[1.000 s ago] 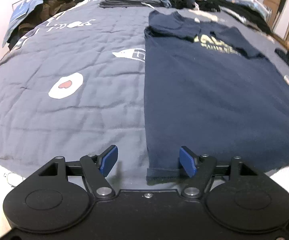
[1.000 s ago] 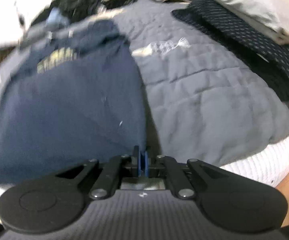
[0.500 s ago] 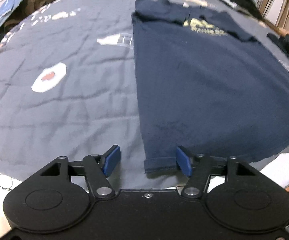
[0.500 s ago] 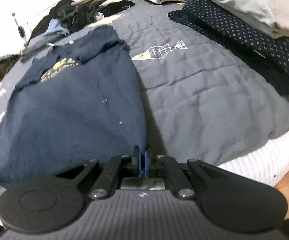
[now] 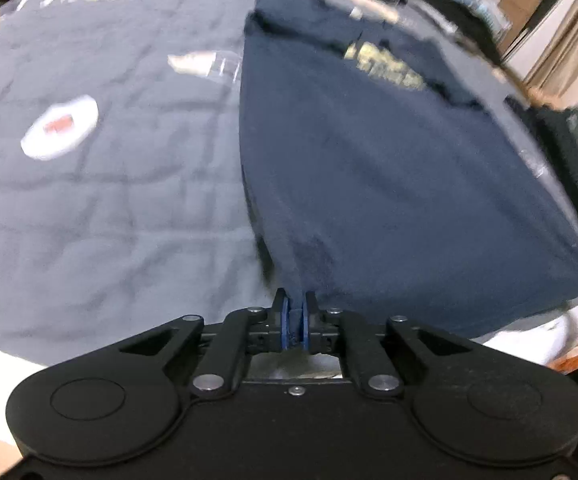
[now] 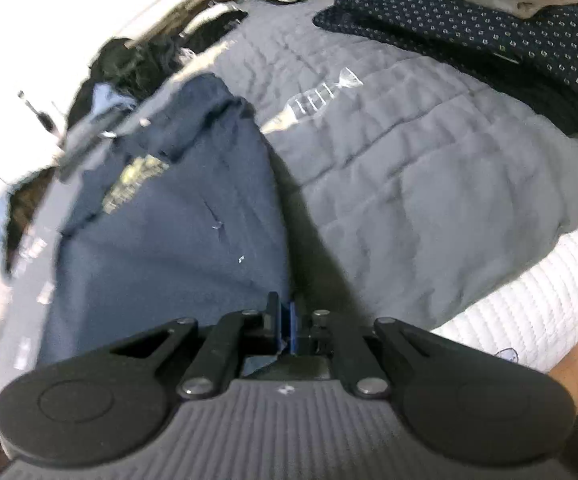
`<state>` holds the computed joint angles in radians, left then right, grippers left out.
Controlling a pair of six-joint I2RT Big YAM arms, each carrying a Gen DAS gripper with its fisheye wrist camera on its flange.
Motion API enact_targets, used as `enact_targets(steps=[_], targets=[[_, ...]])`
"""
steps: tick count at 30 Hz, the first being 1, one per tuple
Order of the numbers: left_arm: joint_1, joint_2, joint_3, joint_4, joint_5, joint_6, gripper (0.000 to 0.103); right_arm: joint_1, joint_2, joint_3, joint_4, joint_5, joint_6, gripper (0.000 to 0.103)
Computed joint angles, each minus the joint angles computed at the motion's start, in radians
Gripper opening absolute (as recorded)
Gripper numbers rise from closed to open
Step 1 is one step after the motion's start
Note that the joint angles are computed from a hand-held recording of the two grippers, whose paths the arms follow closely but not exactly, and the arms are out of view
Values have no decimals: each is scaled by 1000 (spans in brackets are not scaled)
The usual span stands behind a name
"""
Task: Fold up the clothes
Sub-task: 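Grasp the shirt hem with the right gripper while the left gripper grasps it too, then lift the hem with both grippers and fold it toward the collar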
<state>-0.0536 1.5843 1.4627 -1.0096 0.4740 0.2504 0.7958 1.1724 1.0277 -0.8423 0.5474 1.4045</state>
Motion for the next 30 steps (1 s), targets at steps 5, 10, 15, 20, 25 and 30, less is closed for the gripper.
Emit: enact_targets(steps=[5, 10, 15, 20, 25, 30], targets=[[24, -58, 73, -84, 7, 111, 6, 18, -12, 71, -65, 7, -26, 3], [42, -101, 101, -184, -8, 234, 6, 57, -16, 129, -134, -34, -52, 3], [75, -162, 45, -276, -28, 337, 6, 121, -53, 160, -202, -53, -54, 3], [129, -207, 17, -351, 28, 390, 6, 183, -106, 157, -205, -49, -17, 3], [122, -172, 67, -329, 54, 330, 6, 122, -120, 144, -118, -75, -60, 3], [64, -42, 219, -263, 33, 218, 6, -50, -67, 182, -16, -166, -226, 3]])
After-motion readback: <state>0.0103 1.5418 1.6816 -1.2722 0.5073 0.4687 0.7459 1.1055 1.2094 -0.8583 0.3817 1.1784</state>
